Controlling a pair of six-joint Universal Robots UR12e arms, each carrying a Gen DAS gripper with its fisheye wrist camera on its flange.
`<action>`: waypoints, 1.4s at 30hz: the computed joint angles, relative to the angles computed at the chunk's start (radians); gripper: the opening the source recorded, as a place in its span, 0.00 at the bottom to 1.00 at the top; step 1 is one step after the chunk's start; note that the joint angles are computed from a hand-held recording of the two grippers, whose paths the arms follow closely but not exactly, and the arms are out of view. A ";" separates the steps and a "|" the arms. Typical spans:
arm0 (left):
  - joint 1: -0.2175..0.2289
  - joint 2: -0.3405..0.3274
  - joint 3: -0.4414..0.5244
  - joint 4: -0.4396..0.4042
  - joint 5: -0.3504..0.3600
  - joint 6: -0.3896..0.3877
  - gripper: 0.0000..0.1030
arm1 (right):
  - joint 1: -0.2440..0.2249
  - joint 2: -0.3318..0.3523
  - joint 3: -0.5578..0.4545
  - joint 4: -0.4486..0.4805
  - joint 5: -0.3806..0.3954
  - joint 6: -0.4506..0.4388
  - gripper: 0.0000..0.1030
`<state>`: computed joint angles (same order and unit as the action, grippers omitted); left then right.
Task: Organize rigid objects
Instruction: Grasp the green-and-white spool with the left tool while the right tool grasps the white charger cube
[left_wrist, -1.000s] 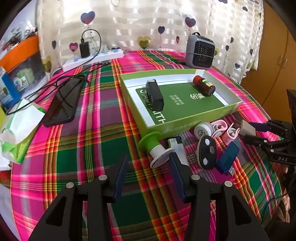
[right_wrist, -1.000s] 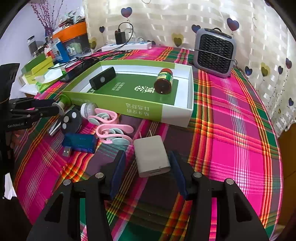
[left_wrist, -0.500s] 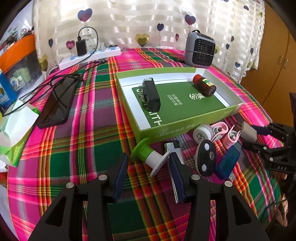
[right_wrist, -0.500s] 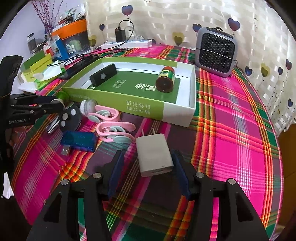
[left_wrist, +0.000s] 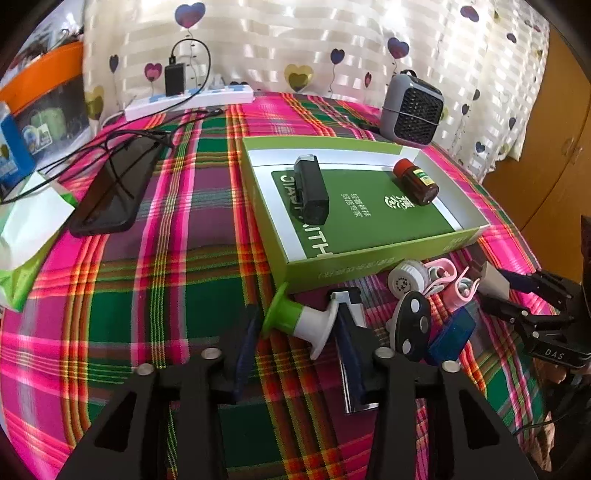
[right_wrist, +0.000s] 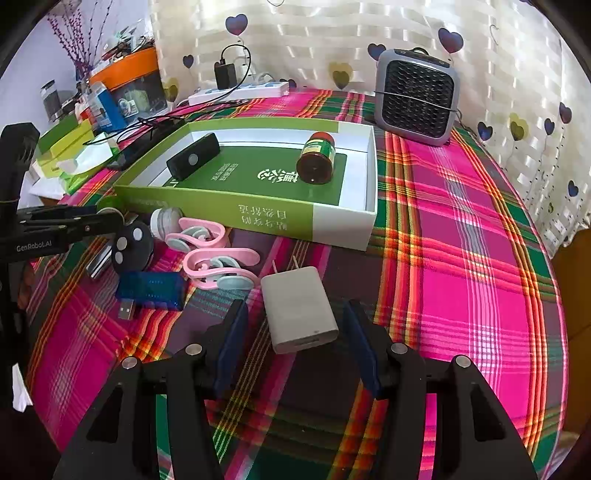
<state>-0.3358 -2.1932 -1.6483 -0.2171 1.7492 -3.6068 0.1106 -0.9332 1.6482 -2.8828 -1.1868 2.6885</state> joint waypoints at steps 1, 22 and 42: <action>-0.001 0.000 0.000 -0.002 0.005 0.001 0.36 | 0.000 0.000 0.001 -0.001 0.000 0.000 0.53; -0.011 0.000 0.006 -0.018 0.051 0.001 0.35 | -0.007 -0.004 0.007 -0.009 0.014 0.017 0.34; -0.023 0.017 -0.003 -0.013 0.086 0.006 0.35 | -0.015 -0.015 0.025 -0.038 0.042 0.050 0.34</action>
